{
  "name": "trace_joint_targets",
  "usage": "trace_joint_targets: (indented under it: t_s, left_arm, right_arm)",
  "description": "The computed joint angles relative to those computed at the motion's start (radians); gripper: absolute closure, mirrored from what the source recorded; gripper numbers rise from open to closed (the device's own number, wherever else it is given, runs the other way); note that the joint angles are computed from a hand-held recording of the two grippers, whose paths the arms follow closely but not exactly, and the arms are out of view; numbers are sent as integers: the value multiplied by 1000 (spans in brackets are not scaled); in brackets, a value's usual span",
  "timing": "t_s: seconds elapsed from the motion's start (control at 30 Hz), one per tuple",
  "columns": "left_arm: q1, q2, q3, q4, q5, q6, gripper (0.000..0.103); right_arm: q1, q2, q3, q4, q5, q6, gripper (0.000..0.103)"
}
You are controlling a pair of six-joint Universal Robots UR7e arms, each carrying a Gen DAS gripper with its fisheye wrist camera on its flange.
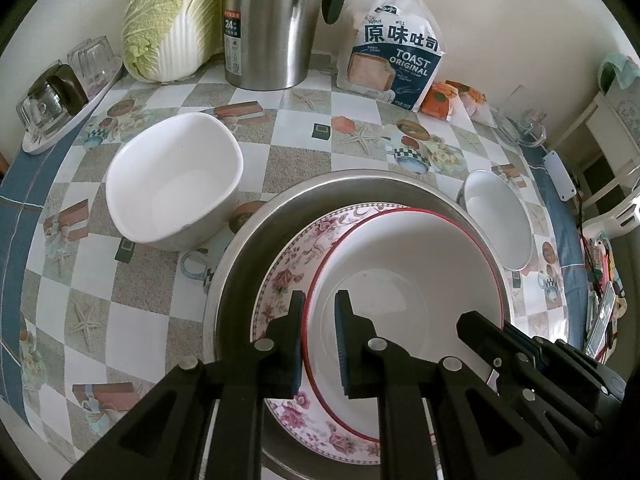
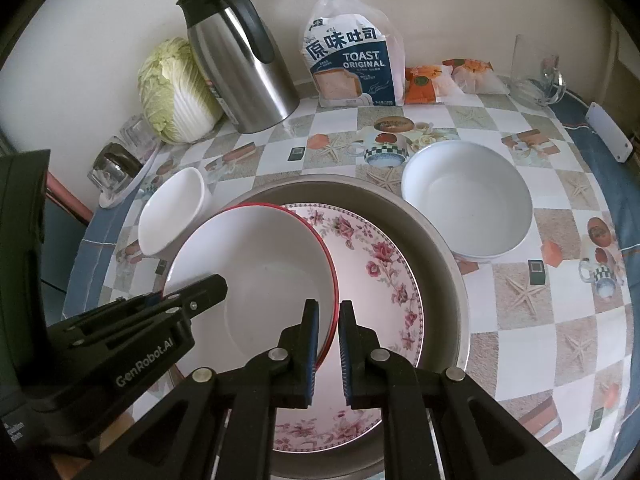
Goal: Organize plates and bowls
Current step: 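Lower the red-rimmed plate with both grippers onto the floral plate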
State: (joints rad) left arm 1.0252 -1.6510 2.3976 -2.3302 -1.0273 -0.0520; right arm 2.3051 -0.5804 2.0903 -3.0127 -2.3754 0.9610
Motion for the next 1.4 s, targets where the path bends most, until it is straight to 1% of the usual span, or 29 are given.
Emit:
trace_joint_targets:
  t_s: [0.43, 0.53, 0.63, 0.73, 0.87, 1.03, 1.2, 1.23, 1.4]
  left_arm:
    - [11, 11, -3, -12, -5, 1, 90]
    - [16, 14, -5, -14, -10, 1, 90]
    - [13, 15, -3, -16, -3, -2, 90]
    - [10, 15, 1, -22, 2, -9, 90]
    - [-3, 21, 9, -33, 28, -21, 90]
    - [-30, 36, 25, -54, 86, -31, 90]
    - [-46, 48, 36, -69, 129, -43, 90]
    - [-49, 51, 39, -70, 138, -47, 89]
    - [-54, 56, 43, -70, 152, -65, 87]
  right_arm:
    - [-5, 3, 0, -15, 7, -7, 90]
    - [-6, 2, -5, -3, 10, -4, 89]
    - [-7, 1, -10, 11, 13, 0, 89]
    - [-9, -1, -5, 2, 20, -4, 89]
    - [-15, -3, 5, -22, 33, -15, 88]
    - [-21, -3, 11, -47, 45, -29, 87]
    - [-30, -3, 22, -87, 60, -56, 86]
    - [-31, -3, 23, -92, 63, -60, 86]
    - [-38, -4, 31, -121, 78, -83, 86]
